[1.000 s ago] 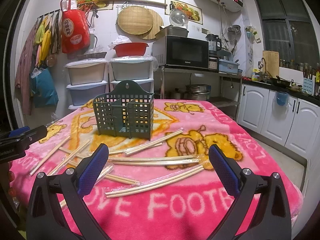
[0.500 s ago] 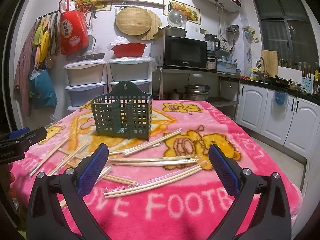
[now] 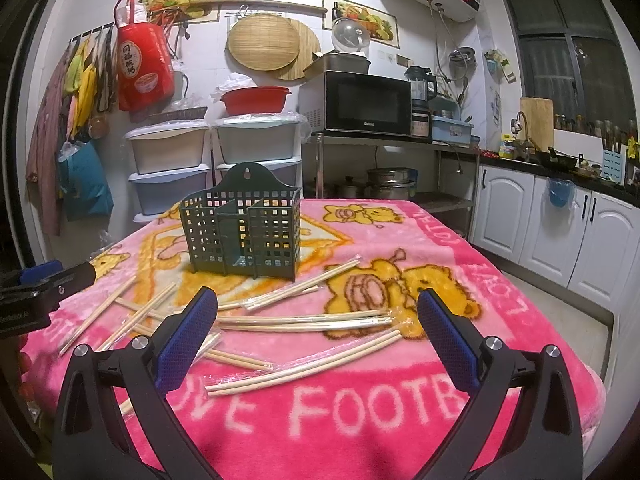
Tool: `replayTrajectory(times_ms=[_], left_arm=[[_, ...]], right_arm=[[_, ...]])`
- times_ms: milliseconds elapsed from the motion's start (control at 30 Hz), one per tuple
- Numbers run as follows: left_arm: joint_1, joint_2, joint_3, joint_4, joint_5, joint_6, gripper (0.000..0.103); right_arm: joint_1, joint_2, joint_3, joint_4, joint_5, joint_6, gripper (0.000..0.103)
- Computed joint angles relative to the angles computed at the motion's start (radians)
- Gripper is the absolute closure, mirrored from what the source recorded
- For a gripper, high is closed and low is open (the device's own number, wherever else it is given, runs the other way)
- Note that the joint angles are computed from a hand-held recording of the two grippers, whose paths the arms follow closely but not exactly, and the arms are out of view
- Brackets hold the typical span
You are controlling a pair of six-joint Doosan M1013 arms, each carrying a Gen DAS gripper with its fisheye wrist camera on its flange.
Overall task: Organize utensils
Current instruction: 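Lower the left gripper onto a wrapped chopstick pair and close it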
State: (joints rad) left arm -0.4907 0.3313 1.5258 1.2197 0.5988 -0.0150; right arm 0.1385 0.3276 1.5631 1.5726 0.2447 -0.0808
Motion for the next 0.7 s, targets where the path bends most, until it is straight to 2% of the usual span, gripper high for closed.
replayTrajectory(times_ms=[200, 300, 400, 500, 567, 700], left_arm=[[0.007, 0.001, -0.003, -0.058, -0.031, 0.072, 0.010], [0.012, 0.006, -0.010, -0.106, -0.041, 0.122, 0.010], [0.020, 0.014, -0.022, -0.187, -0.054, 0.206, 0.009], [0.034, 0.027, -0.045, -0.329, -0.060, 0.345, 0.010], [0.042, 0.038, -0.064, -0.415, -0.050, 0.435, 0.010], [0.051, 0.056, -0.092, -0.489, -0.027, 0.526, 0.010]], right_arm=[[0.002, 0.005, -0.004, -0.040, -0.009, 0.052, 0.006], [0.005, 0.010, -0.011, -0.104, -0.022, 0.118, 0.006], [0.008, 0.015, -0.020, -0.238, -0.030, 0.259, 0.006], [0.007, 0.022, -0.029, -0.337, -0.034, 0.356, 0.006], [0.007, 0.030, -0.045, -0.471, -0.026, 0.492, 0.006], [0.007, 0.051, -0.083, -0.701, 0.013, 0.711, 0.006]])
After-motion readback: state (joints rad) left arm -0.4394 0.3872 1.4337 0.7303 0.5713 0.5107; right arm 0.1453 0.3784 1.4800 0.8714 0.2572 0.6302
